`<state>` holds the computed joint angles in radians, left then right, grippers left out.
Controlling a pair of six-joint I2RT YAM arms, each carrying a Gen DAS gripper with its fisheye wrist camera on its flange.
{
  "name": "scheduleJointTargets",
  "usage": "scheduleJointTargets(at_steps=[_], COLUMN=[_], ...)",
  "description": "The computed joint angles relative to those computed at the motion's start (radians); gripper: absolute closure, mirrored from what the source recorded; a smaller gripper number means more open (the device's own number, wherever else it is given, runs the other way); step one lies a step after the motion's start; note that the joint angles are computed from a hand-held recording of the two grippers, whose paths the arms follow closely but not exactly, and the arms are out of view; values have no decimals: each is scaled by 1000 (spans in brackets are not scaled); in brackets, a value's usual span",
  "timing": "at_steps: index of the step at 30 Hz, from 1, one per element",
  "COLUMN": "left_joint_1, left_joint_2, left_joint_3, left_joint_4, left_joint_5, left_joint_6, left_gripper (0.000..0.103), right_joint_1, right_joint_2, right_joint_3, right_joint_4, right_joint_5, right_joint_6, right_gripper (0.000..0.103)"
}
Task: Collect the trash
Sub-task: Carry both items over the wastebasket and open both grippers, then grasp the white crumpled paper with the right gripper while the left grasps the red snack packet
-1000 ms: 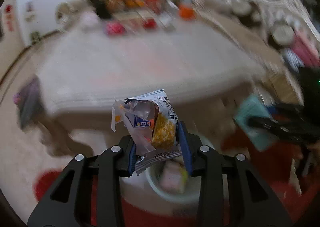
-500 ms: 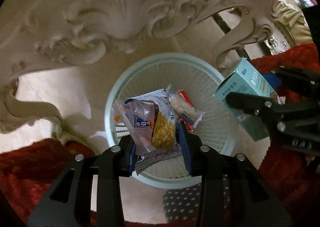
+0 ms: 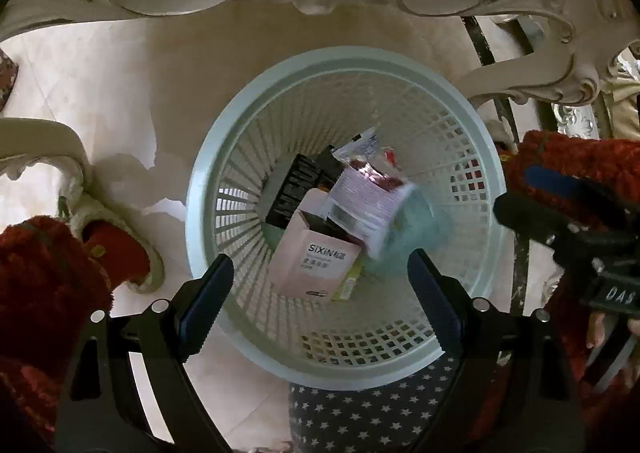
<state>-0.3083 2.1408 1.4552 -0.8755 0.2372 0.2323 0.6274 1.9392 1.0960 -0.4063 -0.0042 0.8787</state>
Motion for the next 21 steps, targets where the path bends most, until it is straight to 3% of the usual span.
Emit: scheduleJointTargets(at_steps=[8, 10, 12, 15, 17, 21], left_joint_1=[-25, -19, -9, 39, 106, 202], left_joint_2=[-5, -92, -226, -480, -518, -411], left_joint_3=[-12, -52, -104, -116, 14, 350], left_joint_4=[-14, -48, -67, -108, -184, -199], left_joint_5=[8, 36, 51, 12, 69, 231], left_joint_6=[37, 82, 163, 332, 395, 285], left_gripper=[17, 17, 17, 17, 17, 17], right_joint_1=[20, 26, 55, 114, 120, 53], right_joint_2=[-4, -70, -238, -516, -634, -654], right_joint_3=[11, -21, -71, -52, 9, 162], right_joint_4=[-10, -2, -4, -123, -184, -217], right_joint_5=[1, -40, -96, 7, 121, 359], right_joint_6=[-17, -32, -112, -194, -236, -386], right_gripper=[24, 24, 24, 24, 24, 17])
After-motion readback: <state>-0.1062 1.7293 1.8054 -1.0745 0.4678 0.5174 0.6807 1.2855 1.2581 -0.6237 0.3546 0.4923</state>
